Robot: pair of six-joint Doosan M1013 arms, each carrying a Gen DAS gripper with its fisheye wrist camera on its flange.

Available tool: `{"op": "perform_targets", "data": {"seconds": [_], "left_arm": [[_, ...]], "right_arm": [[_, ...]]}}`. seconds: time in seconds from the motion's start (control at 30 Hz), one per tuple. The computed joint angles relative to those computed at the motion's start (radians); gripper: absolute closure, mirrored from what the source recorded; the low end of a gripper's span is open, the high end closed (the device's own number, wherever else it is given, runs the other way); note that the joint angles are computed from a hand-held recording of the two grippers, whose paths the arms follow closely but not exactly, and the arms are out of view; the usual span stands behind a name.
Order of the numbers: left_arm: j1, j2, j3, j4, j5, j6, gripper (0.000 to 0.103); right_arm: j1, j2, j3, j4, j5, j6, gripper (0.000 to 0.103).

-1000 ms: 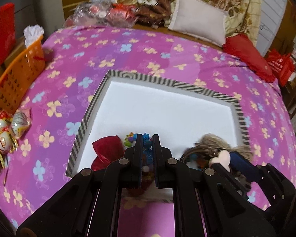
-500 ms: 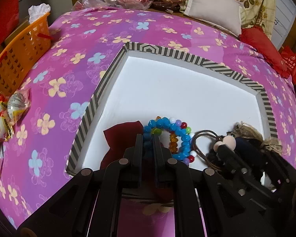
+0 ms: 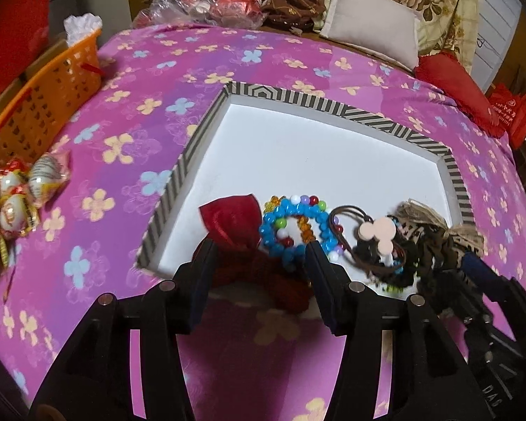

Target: Organize jewelry

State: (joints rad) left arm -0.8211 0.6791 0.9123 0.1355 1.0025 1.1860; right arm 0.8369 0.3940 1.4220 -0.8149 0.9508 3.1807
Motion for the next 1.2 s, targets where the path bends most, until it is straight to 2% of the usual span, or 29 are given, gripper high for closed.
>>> {"op": "perform_targets", "data": {"seconds": [0.2,0.47,0.6,1.03,1.2], "left_arm": [[-0.029,-0.074,0.115,0.134,-0.076,-0.079,0.048],[-0.054,-0.16,0.25,0.254,-0.157,-0.17,0.048],[-0.056,-0.19,0.29,0.266,-0.181,-0.201,0.048],[-0.064,-0.246,0.368,0.299,-0.209,-0.269,0.048],[-0.07,-0.264,0.388,0.334,-0.22,-0.305,0.048]], "right_arm": [[0.036,-0.003,-0.007,-0.026,0.064,0.038,0.043],[0.068,0.003,-0.032,-0.032,0.125,0.043,0.041],[0.081,0.001,-0.033,-0.041,0.129,0.07,0.037],[0.117,0.002,-0.035,-0.032,0.177,0.075,0.036],[0.127,0.004,-0.044,-0.045,0.197,0.075,0.033]]}}
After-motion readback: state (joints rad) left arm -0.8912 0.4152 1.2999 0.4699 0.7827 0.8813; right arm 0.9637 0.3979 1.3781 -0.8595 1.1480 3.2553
